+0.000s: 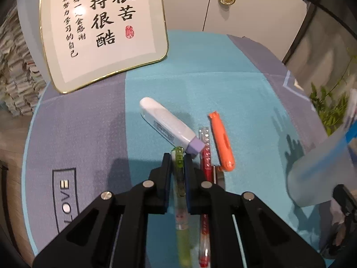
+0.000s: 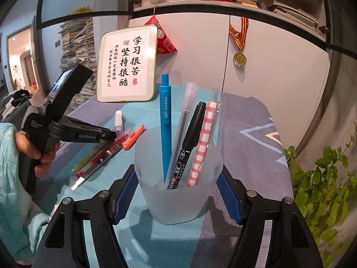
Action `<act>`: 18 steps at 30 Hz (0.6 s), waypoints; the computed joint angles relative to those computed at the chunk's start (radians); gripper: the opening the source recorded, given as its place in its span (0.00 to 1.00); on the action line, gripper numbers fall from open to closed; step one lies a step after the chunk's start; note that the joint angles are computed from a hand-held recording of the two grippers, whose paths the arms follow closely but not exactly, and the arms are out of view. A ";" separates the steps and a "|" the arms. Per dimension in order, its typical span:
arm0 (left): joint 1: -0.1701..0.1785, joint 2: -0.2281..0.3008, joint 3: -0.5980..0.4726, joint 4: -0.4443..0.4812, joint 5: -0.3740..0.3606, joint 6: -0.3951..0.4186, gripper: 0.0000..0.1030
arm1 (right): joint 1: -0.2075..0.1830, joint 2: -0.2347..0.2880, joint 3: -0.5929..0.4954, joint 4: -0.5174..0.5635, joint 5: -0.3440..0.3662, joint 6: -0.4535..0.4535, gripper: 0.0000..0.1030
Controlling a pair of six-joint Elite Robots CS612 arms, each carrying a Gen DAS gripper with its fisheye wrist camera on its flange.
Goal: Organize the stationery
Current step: 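Move the left tool to the light green pen and close on it, then lift the green pen with the left tool and carry it over the cup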
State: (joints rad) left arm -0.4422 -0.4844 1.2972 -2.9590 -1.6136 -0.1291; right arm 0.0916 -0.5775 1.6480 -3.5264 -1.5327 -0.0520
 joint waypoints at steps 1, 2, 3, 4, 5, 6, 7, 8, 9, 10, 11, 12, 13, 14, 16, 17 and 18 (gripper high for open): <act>0.000 -0.005 0.010 -0.020 -0.005 -0.007 0.08 | 0.000 0.000 0.000 0.001 0.000 0.000 0.69; 0.002 -0.015 0.027 -0.047 -0.012 -0.013 0.08 | 0.000 0.000 -0.001 0.001 0.000 -0.001 0.69; 0.003 -0.025 0.043 -0.074 -0.022 -0.016 0.08 | 0.000 0.000 -0.001 0.001 -0.001 -0.001 0.69; 0.005 -0.039 0.067 -0.112 -0.032 -0.014 0.08 | 0.000 0.000 -0.001 0.002 -0.001 -0.002 0.69; 0.005 -0.050 0.086 -0.143 -0.034 -0.010 0.08 | 0.000 0.000 -0.001 0.002 -0.002 -0.002 0.69; 0.004 -0.063 0.109 -0.178 -0.034 -0.005 0.08 | 0.000 0.000 -0.001 0.002 -0.002 -0.002 0.69; 0.003 -0.073 0.126 -0.206 -0.035 -0.001 0.08 | 0.000 0.000 -0.002 0.003 -0.003 -0.001 0.69; 0.003 -0.086 0.147 -0.240 -0.042 0.003 0.08 | 0.001 0.000 -0.002 0.002 -0.003 -0.001 0.69; 0.003 -0.095 0.162 -0.263 -0.048 0.006 0.08 | 0.001 0.000 -0.002 0.002 -0.003 -0.001 0.69; 0.002 -0.104 0.176 -0.286 -0.053 0.008 0.08 | 0.001 0.000 -0.002 0.002 -0.003 -0.001 0.69; 0.001 -0.113 0.192 -0.310 -0.058 0.010 0.08 | 0.001 0.000 -0.002 0.002 -0.003 -0.001 0.69; -0.001 -0.120 0.202 -0.331 -0.063 0.013 0.08 | 0.001 0.000 -0.001 0.002 -0.004 -0.003 0.69; -0.003 -0.127 0.213 -0.352 -0.066 0.016 0.08 | 0.001 0.000 -0.001 0.002 -0.004 -0.004 0.69; -0.006 -0.136 0.225 -0.377 -0.070 0.020 0.08 | 0.001 0.000 -0.001 0.002 -0.005 -0.004 0.69; -0.010 -0.152 0.245 -0.426 -0.098 0.023 0.07 | 0.001 0.000 0.000 0.000 -0.005 -0.003 0.69; -0.011 -0.156 0.249 -0.447 -0.113 0.021 0.08 | 0.001 0.000 0.000 0.000 -0.005 -0.003 0.69; -0.013 -0.162 0.254 -0.471 -0.133 0.022 0.08 | 0.001 0.000 0.000 0.000 -0.005 -0.003 0.69</act>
